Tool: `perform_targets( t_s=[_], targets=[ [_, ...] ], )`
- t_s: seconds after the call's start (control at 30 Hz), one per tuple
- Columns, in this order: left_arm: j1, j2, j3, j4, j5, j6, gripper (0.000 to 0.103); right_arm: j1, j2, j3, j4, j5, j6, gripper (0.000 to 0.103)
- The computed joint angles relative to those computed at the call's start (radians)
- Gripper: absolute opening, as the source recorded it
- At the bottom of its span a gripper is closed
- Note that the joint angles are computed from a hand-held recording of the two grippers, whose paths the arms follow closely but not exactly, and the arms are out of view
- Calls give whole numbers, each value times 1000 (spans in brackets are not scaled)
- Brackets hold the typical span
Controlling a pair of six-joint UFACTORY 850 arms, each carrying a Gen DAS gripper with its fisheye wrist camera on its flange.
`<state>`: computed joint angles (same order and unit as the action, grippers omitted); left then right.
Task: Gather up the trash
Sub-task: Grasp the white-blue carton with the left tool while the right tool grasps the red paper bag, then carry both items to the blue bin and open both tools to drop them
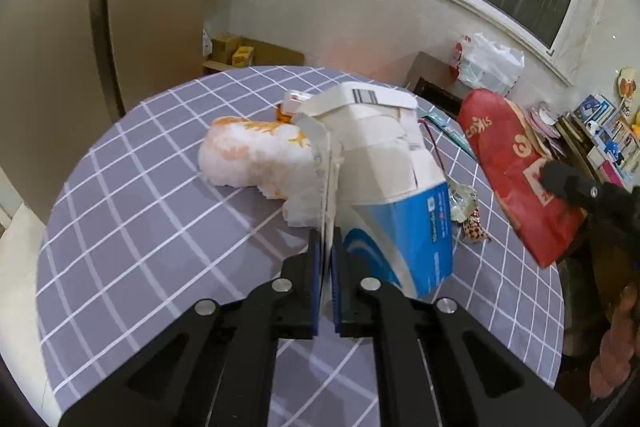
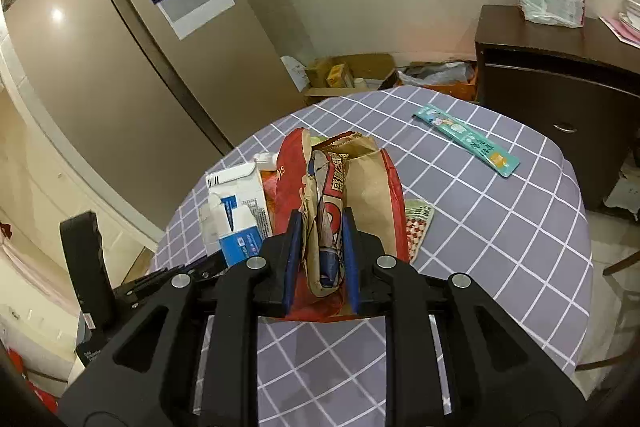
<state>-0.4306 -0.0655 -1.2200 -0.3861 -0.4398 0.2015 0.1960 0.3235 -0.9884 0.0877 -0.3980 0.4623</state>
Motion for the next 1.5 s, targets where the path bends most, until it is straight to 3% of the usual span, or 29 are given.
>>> perform_targets(
  t_s=[0.3,0.47,0.6,0.83,1.0,1.17,1.3,1.37,1.4,1.43,1.47,1.5],
  targets=[
    [78,151,109,-117,29,104,4,63,24,-22,-88,-11,83,20],
    [173,249,167,-167,39,142,4,127,4,-68,-117,-13,89,20],
    [269,309,204,-139,38,114,4,203,-68,-145,-21,-3,-38,20],
    [499,379,298,-18,13,10,4,366,-299,-343,192,-17,-295,20],
    [665,371,380,94,-14,-54,4,464,-512,-528,330,-111,-440,20],
    [799,264,428,84,-48,-6,4,540,-743,-752,341,-251,-448,20],
    [823,138,427,43,-47,65,5,567,-920,-925,288,-367,-354,20],
    [834,50,410,33,-67,107,10,571,-1002,-1005,264,-417,-310,23],
    [831,18,402,88,-66,66,36,571,-1066,-1070,270,-467,-299,24],
    [814,-2,399,165,-66,-18,69,570,-1102,-1107,274,-497,-290,38],
    [819,-13,402,212,-55,-80,76,567,-1140,-1139,278,-524,-267,73],
    [822,-4,408,217,-50,-101,76,565,-1143,-1129,278,-521,-245,79]
  ],
)
